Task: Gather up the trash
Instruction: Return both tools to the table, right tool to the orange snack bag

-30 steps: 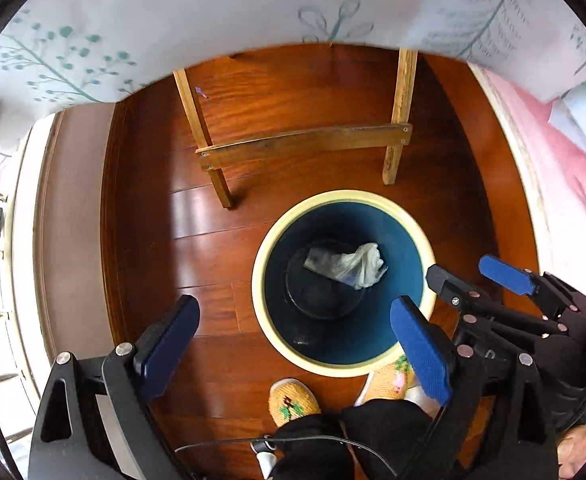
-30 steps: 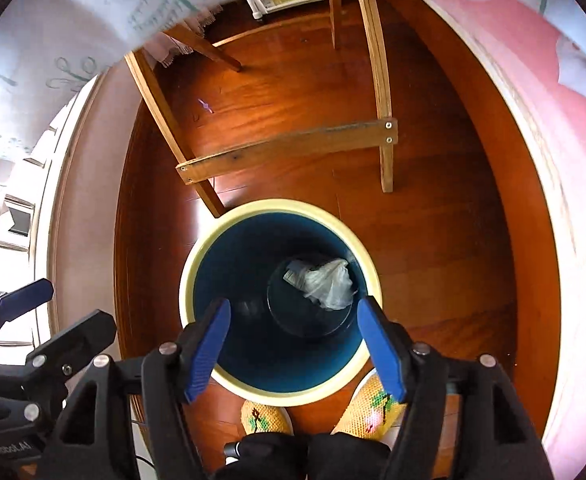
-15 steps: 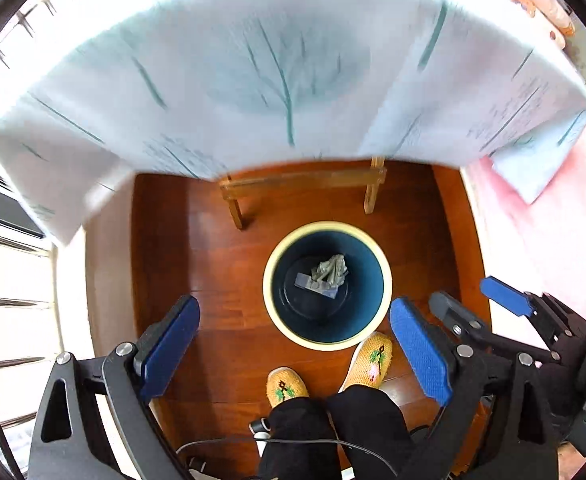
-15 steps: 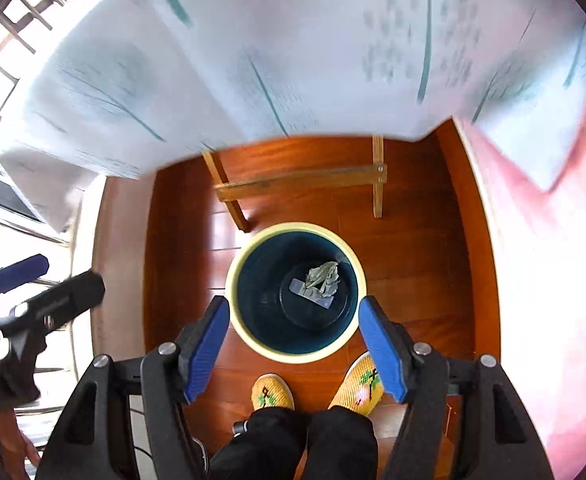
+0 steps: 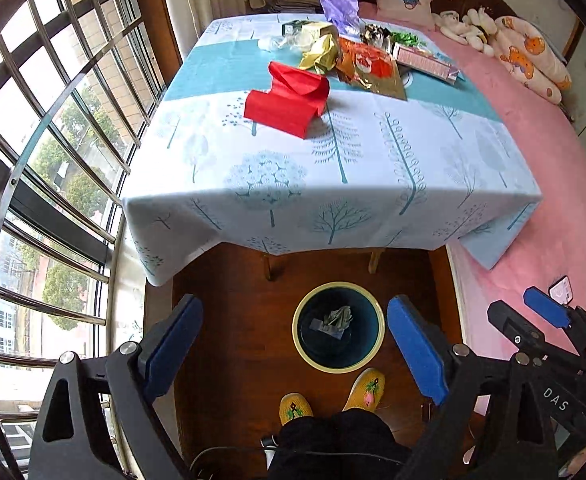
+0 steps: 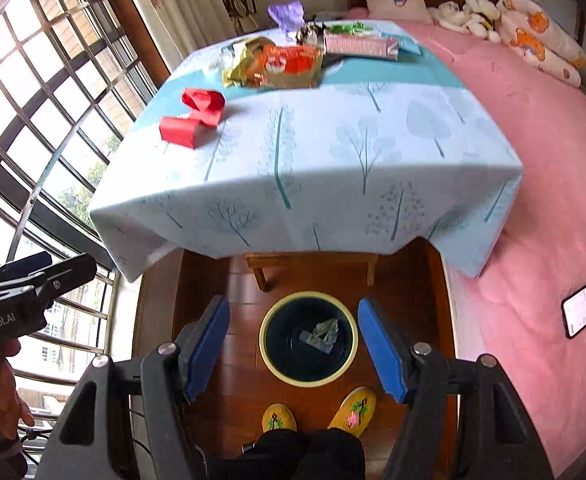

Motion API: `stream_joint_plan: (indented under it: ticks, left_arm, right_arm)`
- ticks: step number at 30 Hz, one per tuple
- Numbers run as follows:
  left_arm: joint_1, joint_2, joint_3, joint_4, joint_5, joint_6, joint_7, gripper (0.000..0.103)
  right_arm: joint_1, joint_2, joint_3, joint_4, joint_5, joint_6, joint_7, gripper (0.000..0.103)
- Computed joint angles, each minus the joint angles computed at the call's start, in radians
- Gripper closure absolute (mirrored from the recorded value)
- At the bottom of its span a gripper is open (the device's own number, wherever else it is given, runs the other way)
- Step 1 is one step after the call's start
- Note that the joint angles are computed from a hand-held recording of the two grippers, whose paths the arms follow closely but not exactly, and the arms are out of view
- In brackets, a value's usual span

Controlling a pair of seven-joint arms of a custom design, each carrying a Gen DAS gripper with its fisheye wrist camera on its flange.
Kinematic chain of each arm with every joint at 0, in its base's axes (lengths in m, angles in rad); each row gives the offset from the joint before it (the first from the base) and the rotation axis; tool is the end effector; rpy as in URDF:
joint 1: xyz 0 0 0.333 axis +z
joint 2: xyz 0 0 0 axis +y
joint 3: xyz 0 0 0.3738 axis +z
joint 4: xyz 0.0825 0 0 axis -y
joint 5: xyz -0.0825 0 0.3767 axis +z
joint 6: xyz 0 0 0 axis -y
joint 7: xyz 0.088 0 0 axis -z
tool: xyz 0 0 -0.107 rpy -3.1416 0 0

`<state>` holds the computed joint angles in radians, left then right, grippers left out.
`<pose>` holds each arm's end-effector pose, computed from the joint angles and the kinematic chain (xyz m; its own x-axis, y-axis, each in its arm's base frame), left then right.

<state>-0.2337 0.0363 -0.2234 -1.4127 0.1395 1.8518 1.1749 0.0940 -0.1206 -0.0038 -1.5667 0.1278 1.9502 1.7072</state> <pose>0.5289 -0.2440 0.7685 -0.0771 -0.9966 0.0306 -0.9101 0.0579 -0.4104 0.5262 0.0559 0.7921 -0.0150 -0.9815 -0.1910 -0.8829 0.1027 -0.4583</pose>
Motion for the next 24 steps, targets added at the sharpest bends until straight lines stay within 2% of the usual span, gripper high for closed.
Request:
stream_joint_plan:
  ticks: [8,11,15,20,24]
  left_arm:
    - [0.02,0.011,0.011,0.111,-0.022,0.049,0.107,0.028]
    - [0.023,0.031,0.012,0.165,-0.024,0.061,0.145,0.029]
    - [0.027,0.066,0.016,0.222,-0.017,0.086,0.177,0.029]
    - [0.042,0.142,0.022,0.331,-0.062,0.053,0.184,0.029]
    - [0.04,0.232,0.031,0.446,-0.053,-0.011,0.157,0.029]
  right_arm:
    - [0.023,0.069,0.023,0.182,-0.116,0.047,0.026,0.034]
    - [0.037,0.108,0.023,0.258,-0.146,0.045,0.025,0.03]
    - [0.058,0.168,0.02,0.35,-0.177,0.043,0.03,0.029]
    - [0.078,0.277,0.004,0.508,-0.166,0.004,0.046,0.023]
    - [0.089,0.417,-0.016,0.704,-0.166,-0.07,0.042,0.019]
